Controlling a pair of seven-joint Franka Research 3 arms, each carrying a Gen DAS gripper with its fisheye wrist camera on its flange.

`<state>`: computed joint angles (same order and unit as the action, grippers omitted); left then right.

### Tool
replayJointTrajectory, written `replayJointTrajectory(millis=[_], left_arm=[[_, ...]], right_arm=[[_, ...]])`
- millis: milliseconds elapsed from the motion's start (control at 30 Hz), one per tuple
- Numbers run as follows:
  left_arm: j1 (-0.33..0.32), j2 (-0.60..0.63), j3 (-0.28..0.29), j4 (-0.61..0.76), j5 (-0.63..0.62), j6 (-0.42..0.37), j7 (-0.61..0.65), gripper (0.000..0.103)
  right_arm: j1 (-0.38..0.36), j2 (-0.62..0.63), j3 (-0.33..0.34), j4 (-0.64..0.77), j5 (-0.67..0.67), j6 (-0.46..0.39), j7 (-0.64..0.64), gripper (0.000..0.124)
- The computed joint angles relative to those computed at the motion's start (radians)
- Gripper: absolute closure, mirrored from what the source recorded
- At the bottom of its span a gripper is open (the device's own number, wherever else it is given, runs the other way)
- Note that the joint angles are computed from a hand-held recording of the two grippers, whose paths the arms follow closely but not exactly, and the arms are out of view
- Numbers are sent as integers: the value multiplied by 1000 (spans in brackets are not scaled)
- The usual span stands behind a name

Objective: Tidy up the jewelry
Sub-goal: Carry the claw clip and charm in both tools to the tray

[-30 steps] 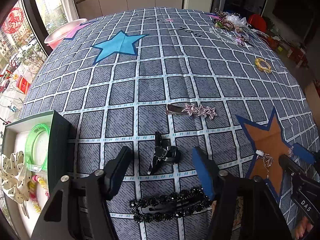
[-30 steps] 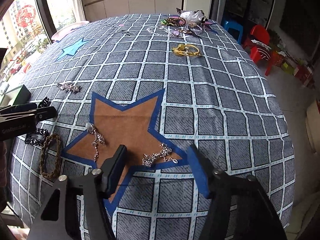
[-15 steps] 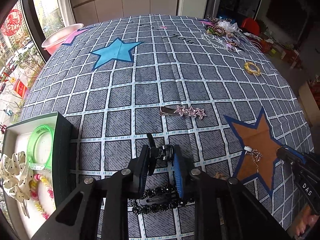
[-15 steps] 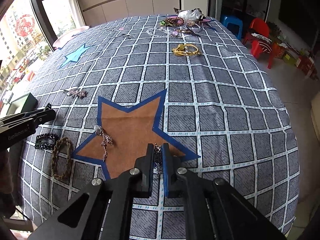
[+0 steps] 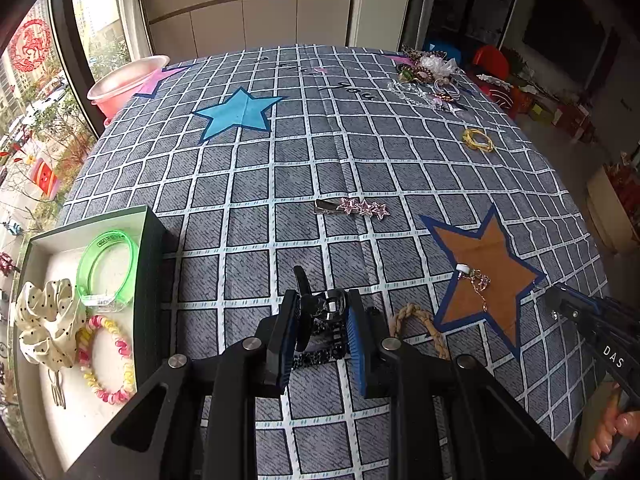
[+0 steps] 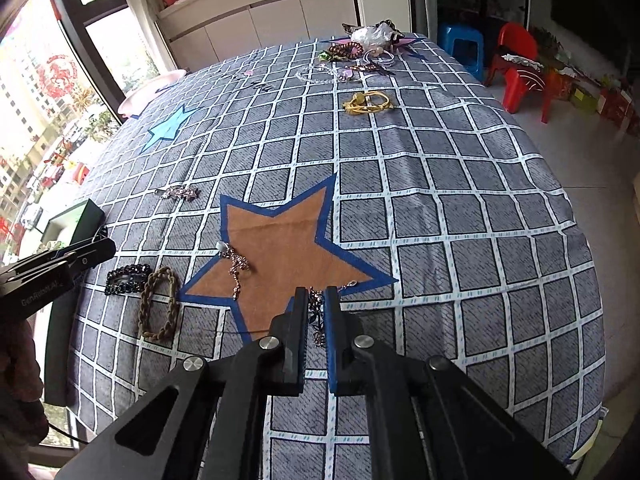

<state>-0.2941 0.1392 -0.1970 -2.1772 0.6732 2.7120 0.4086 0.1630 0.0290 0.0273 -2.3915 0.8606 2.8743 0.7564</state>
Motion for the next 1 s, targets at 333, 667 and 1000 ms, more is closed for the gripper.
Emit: replayJointTrajectory(millis=[333,667,1000], left_arm=[[11,-154,-29,-137,75,28,-96,72],[70,-347,-73,-313,92,61,-153,72],[143,-579,-95,-516,40,56,-158,72]], right_arm=[[27,-89,-12,-63,28,-12,-11,116],[94,-185,-9,-102,-7,-23,16,116],[221,-224,25,-88,-2,-36,13,116]])
